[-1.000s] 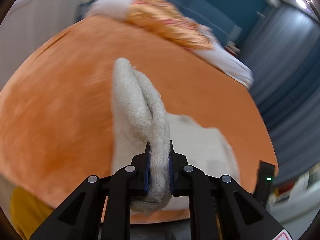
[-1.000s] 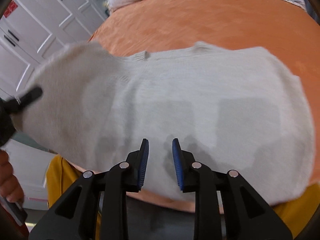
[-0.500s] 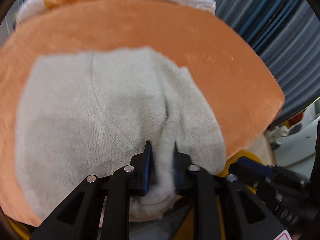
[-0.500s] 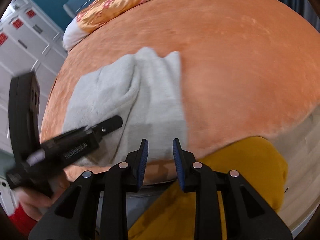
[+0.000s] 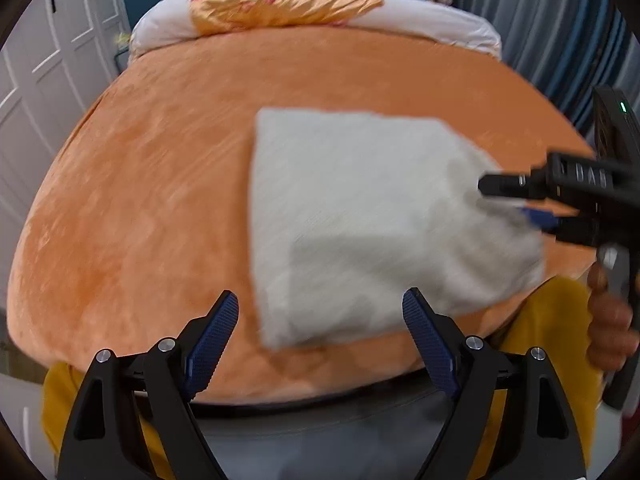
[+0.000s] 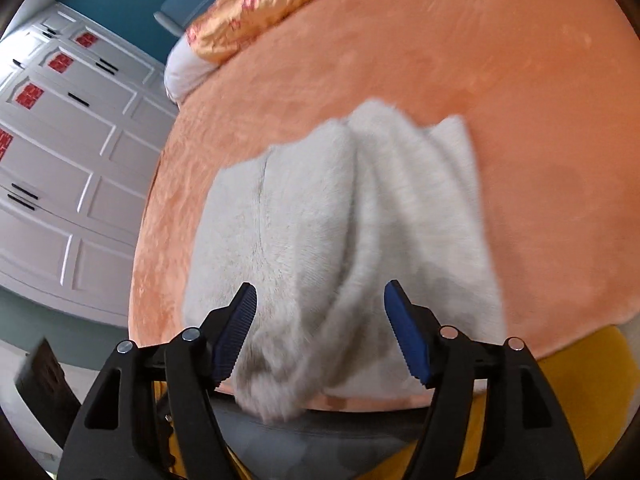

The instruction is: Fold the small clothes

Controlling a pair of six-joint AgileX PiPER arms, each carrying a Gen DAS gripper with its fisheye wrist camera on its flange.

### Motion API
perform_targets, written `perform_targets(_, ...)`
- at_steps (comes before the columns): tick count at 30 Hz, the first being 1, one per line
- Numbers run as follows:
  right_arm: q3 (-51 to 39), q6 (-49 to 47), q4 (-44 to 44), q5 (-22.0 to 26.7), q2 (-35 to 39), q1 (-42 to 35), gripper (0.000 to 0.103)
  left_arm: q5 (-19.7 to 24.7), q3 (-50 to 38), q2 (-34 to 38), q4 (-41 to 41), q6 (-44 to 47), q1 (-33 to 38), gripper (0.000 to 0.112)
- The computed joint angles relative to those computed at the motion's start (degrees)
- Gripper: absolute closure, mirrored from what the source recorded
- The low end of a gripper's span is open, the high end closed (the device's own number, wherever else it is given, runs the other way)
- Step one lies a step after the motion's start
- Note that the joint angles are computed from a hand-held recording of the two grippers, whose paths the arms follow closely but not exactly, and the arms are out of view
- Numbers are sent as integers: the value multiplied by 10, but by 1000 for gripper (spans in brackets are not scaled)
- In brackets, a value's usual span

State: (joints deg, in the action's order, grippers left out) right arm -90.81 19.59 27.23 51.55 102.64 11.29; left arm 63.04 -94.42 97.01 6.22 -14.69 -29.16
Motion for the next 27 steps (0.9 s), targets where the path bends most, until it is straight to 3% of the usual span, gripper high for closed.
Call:
perform_targets(3, -70, 15, -13, 41, 59, 14, 40, 0, 25, -6, 4, 12, 8, 31)
perform_targets(5, -129, 19, -52, 77, 85, 30, 87, 3, 41, -8, 10, 18, 4, 31)
perform_targets(7, -109, -24, -8, 32, 44, 17, 88, 9, 44, -7, 4, 33, 0, 31)
perform_targets(9, -55, -104, 93, -24, -13, -18, 89, -3, 47, -10, 21, 28, -8, 31)
perform_targets(11, -12, -131, 114, -50, -48, -41, 89, -3, 36, 3, 34, 16, -9, 31)
perform_targets(13, 18, -99, 46, -40, -46, -55, 89, 6, 19, 24, 27, 10, 2, 35)
perform_targets(16, 48, -85, 1, 1, 16, -65, 89, 11, -1, 60, -3, 20, 21, 36)
perform_targets(18, 86, -101, 36, -32, -6, -73, 86, 9, -6, 74, 6, 22, 18, 37)
perform_targets(23, 76, 10, -103, -32, -84, -28, 76, 22, -15, 74, 8, 19, 23, 40)
perform_targets(27, 99, -20, -106, -25, -124, -7, 64, 44, -26, 47, -15, 27, 21, 44)
